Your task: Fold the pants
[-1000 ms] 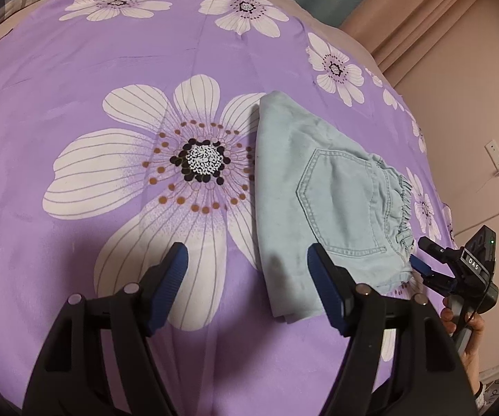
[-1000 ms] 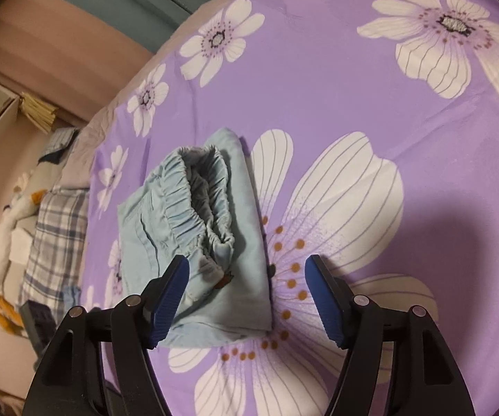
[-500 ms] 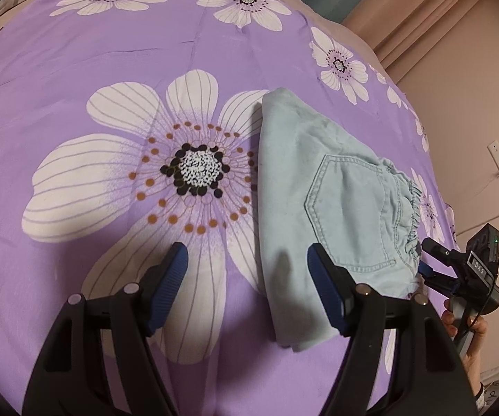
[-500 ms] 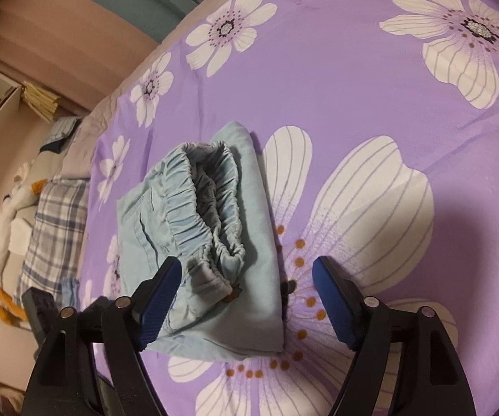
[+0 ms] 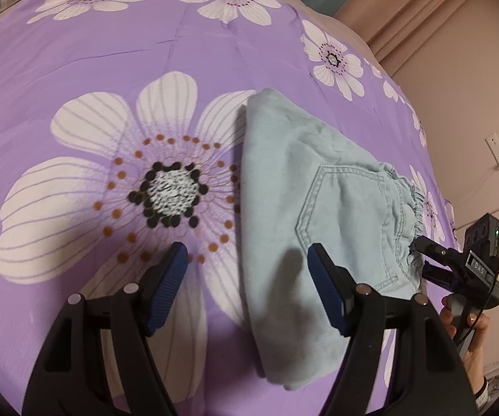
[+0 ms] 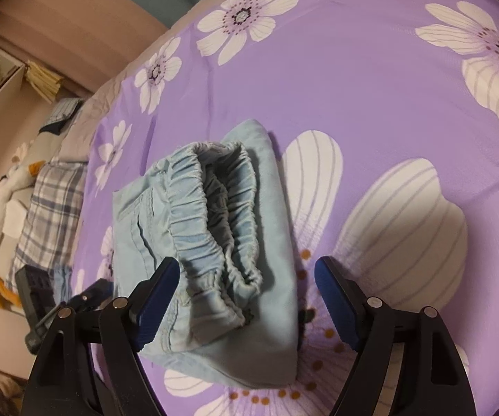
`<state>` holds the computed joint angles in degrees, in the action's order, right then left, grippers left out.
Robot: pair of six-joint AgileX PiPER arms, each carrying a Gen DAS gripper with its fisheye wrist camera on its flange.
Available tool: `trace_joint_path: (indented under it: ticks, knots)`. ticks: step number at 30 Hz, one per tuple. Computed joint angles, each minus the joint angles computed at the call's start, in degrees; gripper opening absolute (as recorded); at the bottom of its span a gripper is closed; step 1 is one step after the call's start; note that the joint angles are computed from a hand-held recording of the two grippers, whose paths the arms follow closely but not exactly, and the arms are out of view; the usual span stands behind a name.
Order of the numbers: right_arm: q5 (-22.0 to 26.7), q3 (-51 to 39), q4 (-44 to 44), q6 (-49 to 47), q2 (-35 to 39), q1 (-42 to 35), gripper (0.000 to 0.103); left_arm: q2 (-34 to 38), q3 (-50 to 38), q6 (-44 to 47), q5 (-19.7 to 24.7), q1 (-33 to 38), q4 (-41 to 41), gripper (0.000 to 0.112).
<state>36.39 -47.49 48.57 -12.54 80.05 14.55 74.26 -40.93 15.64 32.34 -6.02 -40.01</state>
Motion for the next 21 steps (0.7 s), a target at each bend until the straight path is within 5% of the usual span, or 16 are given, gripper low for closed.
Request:
trace_joint_path:
  ticks: [21]
  knots:
    - [-3.51,-5.67,-5.38,-0.92,5.42,6.83,0.080,8.20,-6.37,0.08,-3.32,-7.48,1.72,0.073]
